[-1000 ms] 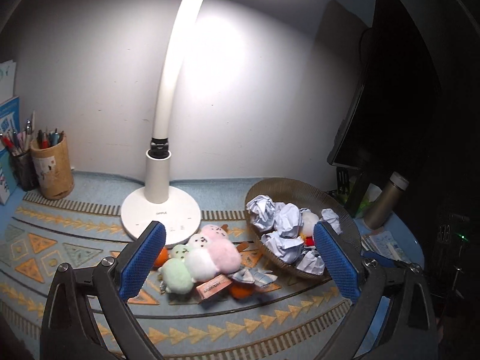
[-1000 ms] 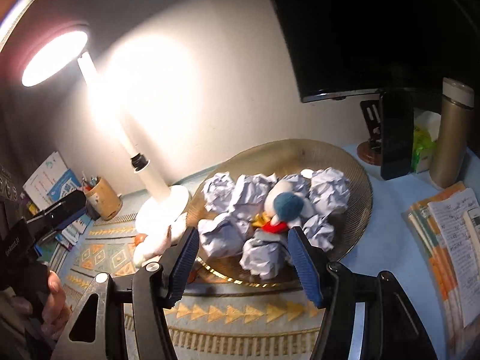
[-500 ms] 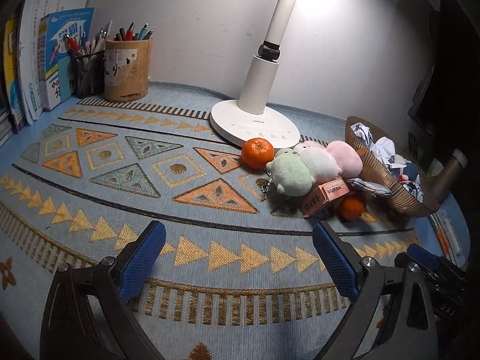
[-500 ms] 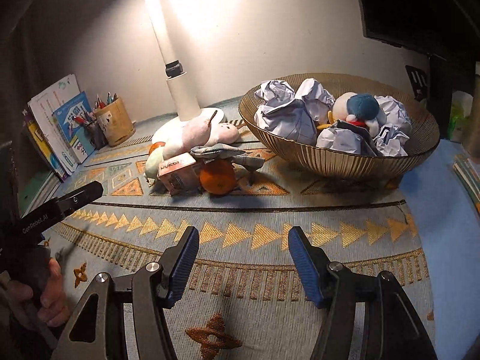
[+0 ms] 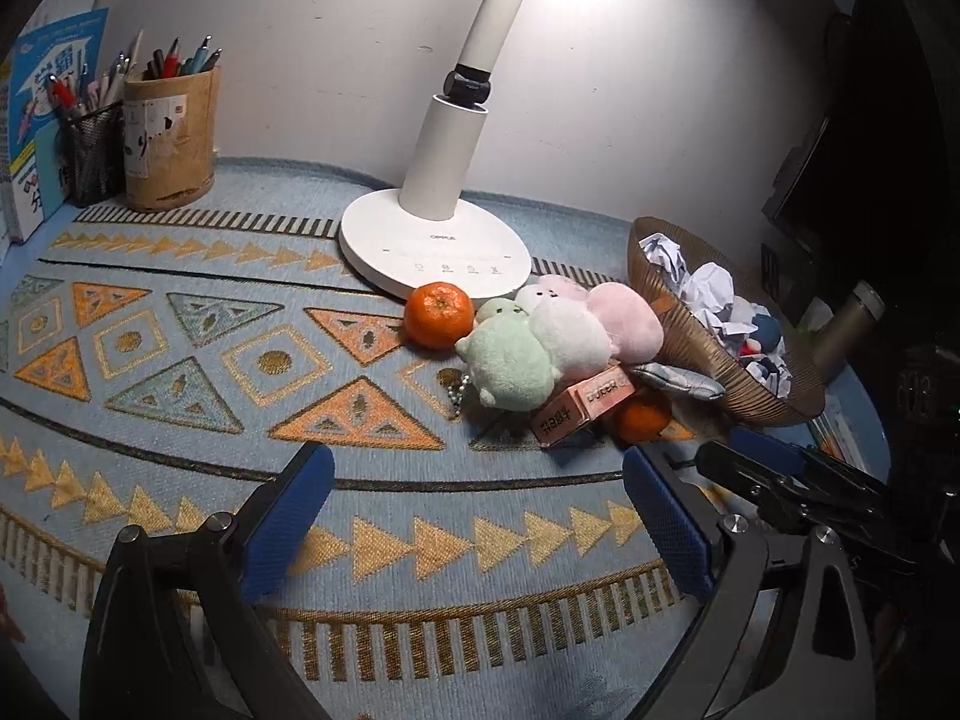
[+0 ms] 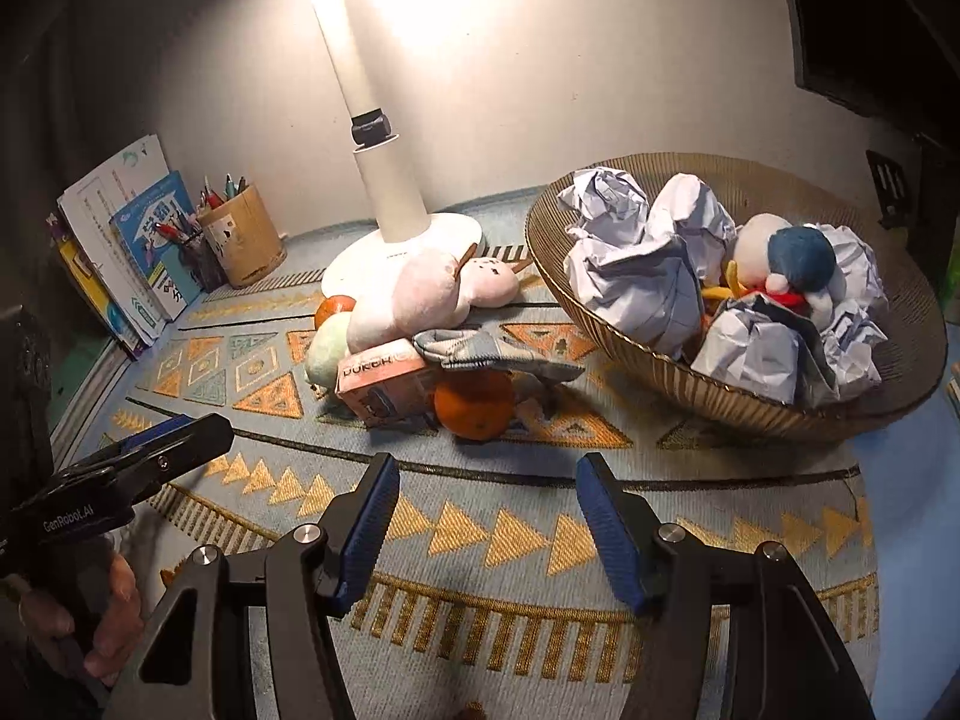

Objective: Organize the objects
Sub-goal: 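Grasp a mandarin orange with the left gripper while the right grasps the other mandarin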

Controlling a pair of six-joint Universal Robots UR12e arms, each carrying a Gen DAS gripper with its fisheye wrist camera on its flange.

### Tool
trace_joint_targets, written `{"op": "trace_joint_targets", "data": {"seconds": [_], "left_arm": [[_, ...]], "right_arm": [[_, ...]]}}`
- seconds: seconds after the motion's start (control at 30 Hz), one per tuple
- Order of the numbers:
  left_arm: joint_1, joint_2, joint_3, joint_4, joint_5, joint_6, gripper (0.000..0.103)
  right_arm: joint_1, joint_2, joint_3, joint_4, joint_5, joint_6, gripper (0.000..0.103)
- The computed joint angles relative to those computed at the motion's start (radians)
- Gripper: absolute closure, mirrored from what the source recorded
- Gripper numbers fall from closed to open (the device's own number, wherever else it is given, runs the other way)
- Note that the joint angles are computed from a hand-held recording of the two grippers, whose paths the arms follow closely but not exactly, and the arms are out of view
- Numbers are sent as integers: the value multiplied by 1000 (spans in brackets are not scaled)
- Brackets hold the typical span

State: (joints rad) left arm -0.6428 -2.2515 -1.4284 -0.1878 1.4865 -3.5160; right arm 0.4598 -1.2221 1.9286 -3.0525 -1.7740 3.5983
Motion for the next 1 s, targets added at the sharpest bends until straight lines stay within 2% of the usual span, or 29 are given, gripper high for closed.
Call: {"op": "trace_joint_targets", "data": {"seconds": [0.1, 0.17, 0.2, 0.33, 0.37, 0.47, 0.6, 0.63, 0.67, 0.7, 0.77, 1.0], "left_arm": [[8, -20, 50, -25, -5, 86, 10], [23, -40, 90, -73, 0, 85, 10], [37, -51, 107, -94, -33, 65, 11], [63, -98, 182, -193, -118, 50, 39], [61, -108, 198, -210, -116, 54, 41], [49, -132, 242, -244, -82, 73, 41], [40, -158, 288, -286, -67, 79, 41], [41, -160, 289, -285, -71, 75, 47], [46, -156, 281, -278, -92, 71, 61], [48, -155, 279, -283, -101, 65, 65], [50, -152, 273, -275, -101, 64, 66], [50, -83, 161, -184, -104, 39, 66]], "right_arm": [[-15, 19, -29, 22, 49, -25, 48], [-20, 31, -47, 51, 54, -23, 48], [-24, 35, -51, 52, 65, -26, 48], [-25, 53, -70, 74, 73, -64, 48], [-23, 58, -73, 72, 69, -82, 48], [-18, 73, -88, 99, 34, -117, 48], [-29, 79, -98, 107, 50, -106, 48], [-30, 78, -98, 108, 53, -109, 49], [-32, 79, -98, 106, 61, -111, 53], [-34, 79, -99, 111, 71, -112, 59], [-35, 78, -98, 113, 69, -108, 65], [-41, 38, -47, 49, 160, -122, 66]]}}
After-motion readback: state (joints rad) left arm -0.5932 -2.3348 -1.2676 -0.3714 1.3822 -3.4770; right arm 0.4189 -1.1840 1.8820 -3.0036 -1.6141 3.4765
